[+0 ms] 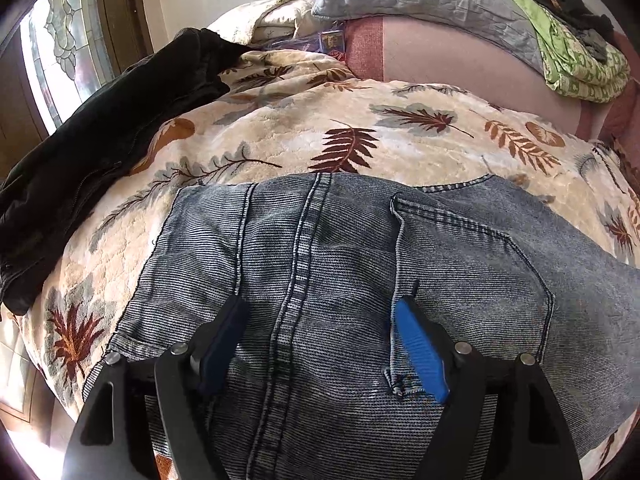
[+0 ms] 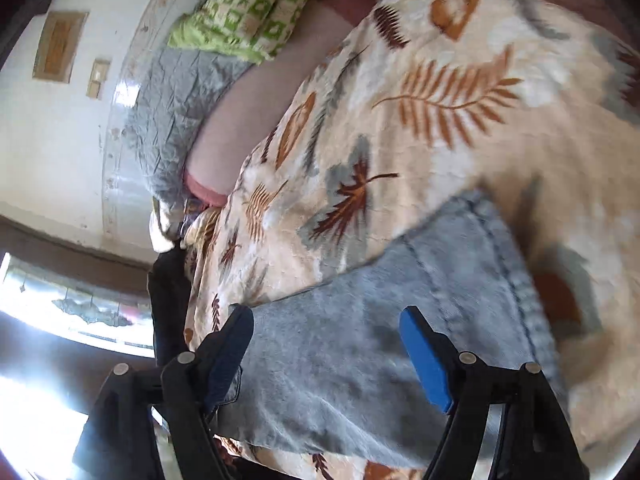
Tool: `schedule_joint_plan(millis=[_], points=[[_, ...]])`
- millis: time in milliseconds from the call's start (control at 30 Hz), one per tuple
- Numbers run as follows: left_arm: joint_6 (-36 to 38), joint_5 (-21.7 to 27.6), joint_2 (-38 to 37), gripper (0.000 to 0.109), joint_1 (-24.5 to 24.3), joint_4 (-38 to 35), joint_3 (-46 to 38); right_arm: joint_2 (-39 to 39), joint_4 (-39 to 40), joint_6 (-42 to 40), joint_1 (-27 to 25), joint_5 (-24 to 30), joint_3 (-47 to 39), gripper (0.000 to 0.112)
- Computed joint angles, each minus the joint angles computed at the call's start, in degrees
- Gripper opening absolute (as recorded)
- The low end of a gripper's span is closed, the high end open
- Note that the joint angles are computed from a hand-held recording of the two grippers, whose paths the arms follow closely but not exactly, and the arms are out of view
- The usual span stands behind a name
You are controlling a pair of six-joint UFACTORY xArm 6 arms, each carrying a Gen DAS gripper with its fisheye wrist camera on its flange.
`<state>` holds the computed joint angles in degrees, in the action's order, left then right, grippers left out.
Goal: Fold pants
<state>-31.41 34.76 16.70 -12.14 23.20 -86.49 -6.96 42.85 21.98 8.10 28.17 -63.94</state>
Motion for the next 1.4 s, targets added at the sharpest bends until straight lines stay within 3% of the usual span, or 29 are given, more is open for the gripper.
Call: schedule_joint_plan(millis=[100, 200, 367, 567, 600, 633, 667, 700, 867, 967, 1033, 1067, 1167, 1233, 1300, 1400], points=[[-2.5, -1.6, -1.0, 0.078, 0.2, 0.2, 0.8, -14.4, -6.7, 14.4, 0.7, -7.2, 16.7, 0.079], [-6.6, -3.9, -1.9, 0.078, 0.6, 1.5, 1.6, -21.9, -4.5, 18.0, 1.3, -9.1, 25.6, 0.079], [-10.0, -4.9, -1.8, 0.078, 0.8, 0.7, 1.3, -18.3, 14.5, 5.2, 4.9, -16.2, 26.6, 0.077], [-12.5, -3.7, -1.8, 0.078, 0.8, 3.1, 1.4, -11.4, 17.0, 6.2, 6.3, -18.4, 23.3, 0.075], [-12.9, -3.5, -1.8, 0.078, 0.9, 3.4, 1.4, -11.2, 14.3, 8.9, 6.1, -18.5, 23.0, 0.073], [-13.1, -3.3, -1.9, 0.078, 0.9, 3.5, 1.5, -10.7, 9.6, 10.4, 5.0, -16.5, 22.4, 0.062], [-13.3, -3.1, -1.8, 0.078, 0.9, 3.5, 1.5, -10.5, 4.0, 13.6, 3.9, -13.9, 21.9, 0.037], [-13.3, -3.0, -1.7, 0.078, 0.8, 3.7, 1.3, -10.4, -0.8, 17.5, 3.5, -13.2, 21.6, 0.023], [-13.9, -2.0, -1.1, 0.078, 0.0, 6.7, 0.5, -10.3, -30.7, 27.2, 1.1, -4.5, 13.5, 0.021], [-13.8, -1.4, -0.3, 0.078, -0.5, 7.4, -0.4, -7.0, -45.7, 31.9, 2.0, 3.4, 5.8, 0.021], [-13.1, -1.2, 0.1, 0.078, -0.8, 7.2, -0.9, -2.9, -45.0, 26.5, 1.5, 10.0, 3.0, 0.021], [-12.8, -1.4, 0.1, 0.078, -1.0, 7.1, -1.0, -1.6, -41.1, 24.9, 1.1, 10.0, 4.5, 0.024], [-13.1, -1.8, -0.2, 0.078, -1.4, 9.0, -0.6, -5.6, -35.4, 23.6, 0.5, 3.0, 11.1, 0.031], [-14.1, -2.2, -0.4, 0.078, -1.7, 11.0, -0.6, -7.5, -39.2, 26.2, 0.6, 5.4, 10.3, 0.045], [-15.5, -3.2, -0.7, 0.078, -1.9, 13.1, -0.4, -9.1, -46.1, 31.4, 0.5, 7.1, 9.1, 0.046], [-17.6, -5.2, -1.2, 0.078, -2.5, 17.9, 0.0, -10.0, -50.8, 35.6, 0.3, 5.2, 7.0, 0.046]])
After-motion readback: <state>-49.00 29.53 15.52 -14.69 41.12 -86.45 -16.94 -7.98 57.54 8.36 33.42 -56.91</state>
